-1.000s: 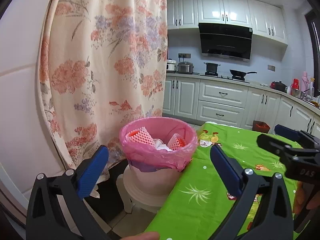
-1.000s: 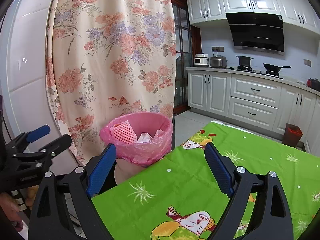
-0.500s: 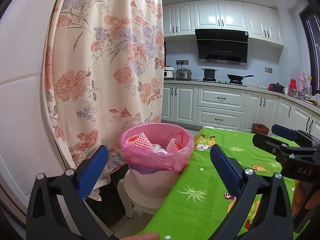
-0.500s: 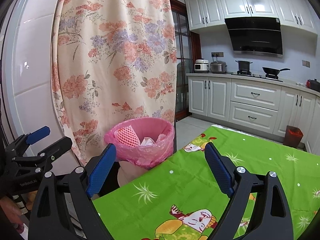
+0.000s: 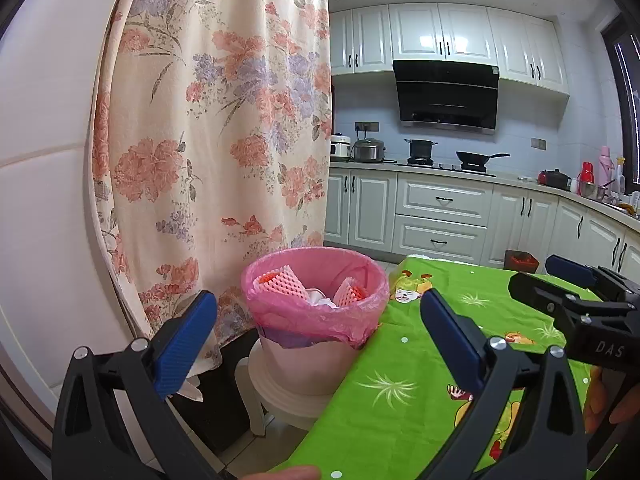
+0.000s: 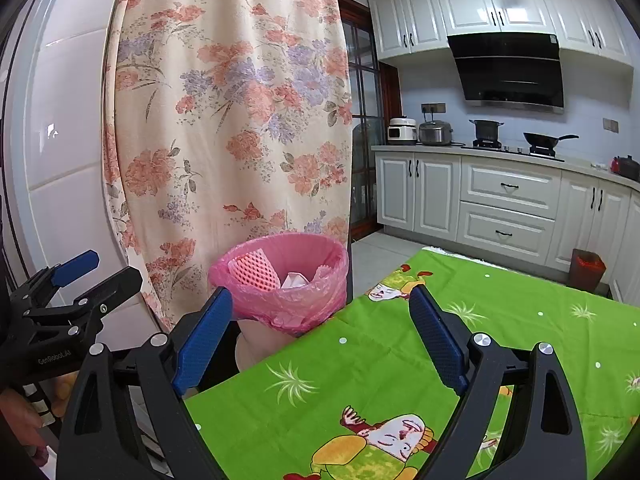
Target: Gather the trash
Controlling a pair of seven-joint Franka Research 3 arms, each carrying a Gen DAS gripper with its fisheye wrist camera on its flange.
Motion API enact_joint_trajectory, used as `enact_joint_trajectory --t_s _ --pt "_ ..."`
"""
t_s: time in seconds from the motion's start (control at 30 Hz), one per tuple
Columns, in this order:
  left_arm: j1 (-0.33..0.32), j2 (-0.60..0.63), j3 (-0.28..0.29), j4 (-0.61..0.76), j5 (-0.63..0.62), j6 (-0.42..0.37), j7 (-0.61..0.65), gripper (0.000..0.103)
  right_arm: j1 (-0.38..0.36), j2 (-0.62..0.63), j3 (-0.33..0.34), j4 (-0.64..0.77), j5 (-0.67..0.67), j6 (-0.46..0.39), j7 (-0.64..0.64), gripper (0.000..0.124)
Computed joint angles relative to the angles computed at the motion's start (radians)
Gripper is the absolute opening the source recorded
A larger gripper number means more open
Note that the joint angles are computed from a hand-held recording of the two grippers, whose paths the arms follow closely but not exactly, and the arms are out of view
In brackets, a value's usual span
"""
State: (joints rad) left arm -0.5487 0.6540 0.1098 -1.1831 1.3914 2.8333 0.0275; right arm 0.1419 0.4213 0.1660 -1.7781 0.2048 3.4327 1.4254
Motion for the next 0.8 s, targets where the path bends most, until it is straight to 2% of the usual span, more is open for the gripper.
enact_joint_trajectory --t_s 0.8 --pt "0.004 -0.006 -0.005 -0.016 0.012 0.004 -0.025 0.098 -0.011 -0.001 0.016 -0.001 -0.024 -0.004 0.006 0.084"
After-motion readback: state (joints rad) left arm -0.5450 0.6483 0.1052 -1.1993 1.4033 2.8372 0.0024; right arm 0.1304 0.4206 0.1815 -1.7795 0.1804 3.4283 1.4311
